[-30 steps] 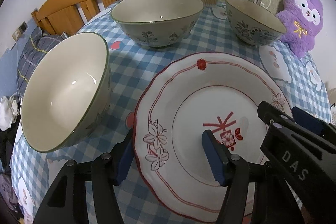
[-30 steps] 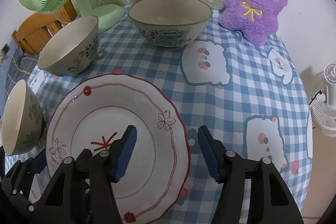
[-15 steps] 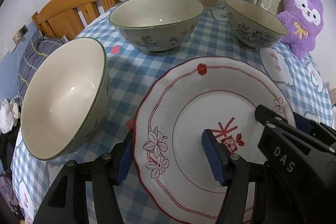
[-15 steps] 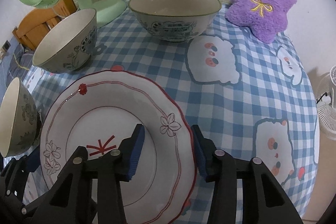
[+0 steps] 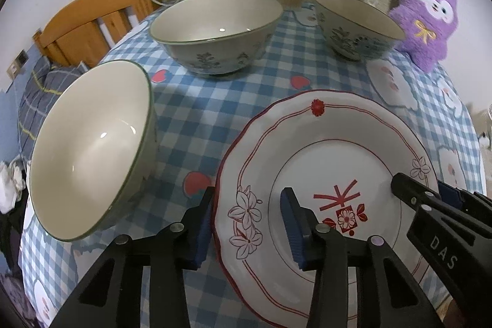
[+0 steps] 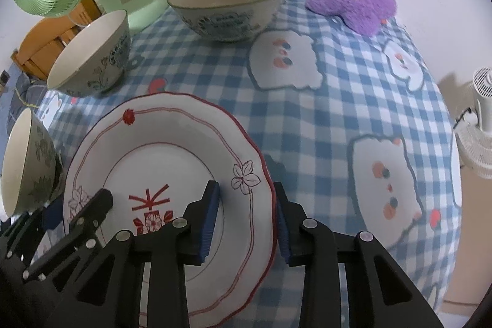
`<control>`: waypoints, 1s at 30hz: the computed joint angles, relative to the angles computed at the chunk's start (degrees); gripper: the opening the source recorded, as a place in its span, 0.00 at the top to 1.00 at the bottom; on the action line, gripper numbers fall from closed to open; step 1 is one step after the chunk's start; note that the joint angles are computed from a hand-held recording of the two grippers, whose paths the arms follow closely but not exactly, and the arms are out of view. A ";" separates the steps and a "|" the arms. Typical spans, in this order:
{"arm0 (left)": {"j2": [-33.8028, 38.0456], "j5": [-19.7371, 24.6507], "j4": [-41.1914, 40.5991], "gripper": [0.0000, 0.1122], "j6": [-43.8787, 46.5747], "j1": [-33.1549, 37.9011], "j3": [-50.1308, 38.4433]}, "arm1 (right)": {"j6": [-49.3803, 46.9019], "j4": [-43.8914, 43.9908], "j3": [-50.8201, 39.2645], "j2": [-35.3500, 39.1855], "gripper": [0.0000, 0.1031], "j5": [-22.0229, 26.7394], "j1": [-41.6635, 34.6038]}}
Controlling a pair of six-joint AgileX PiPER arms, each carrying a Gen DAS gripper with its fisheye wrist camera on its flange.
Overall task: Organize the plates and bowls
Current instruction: 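Lift the red-pattern plate with both grippers toward the yellow-flower plates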
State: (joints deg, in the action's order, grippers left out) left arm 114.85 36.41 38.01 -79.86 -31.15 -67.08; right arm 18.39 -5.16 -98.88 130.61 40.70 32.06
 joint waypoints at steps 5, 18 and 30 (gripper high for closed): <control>-1.05 -2.05 -3.14 0.68 5.90 0.95 0.99 | 1.24 -0.03 1.76 -0.95 0.65 -0.22 -0.22; -1.52 -1.98 -8.33 0.70 15.51 1.91 0.51 | -0.54 1.03 1.82 -0.89 0.64 -0.39 -0.50; -5.37 -1.48 -7.20 0.71 13.22 0.40 2.50 | 3.24 -1.78 6.85 -5.86 0.64 -1.93 0.35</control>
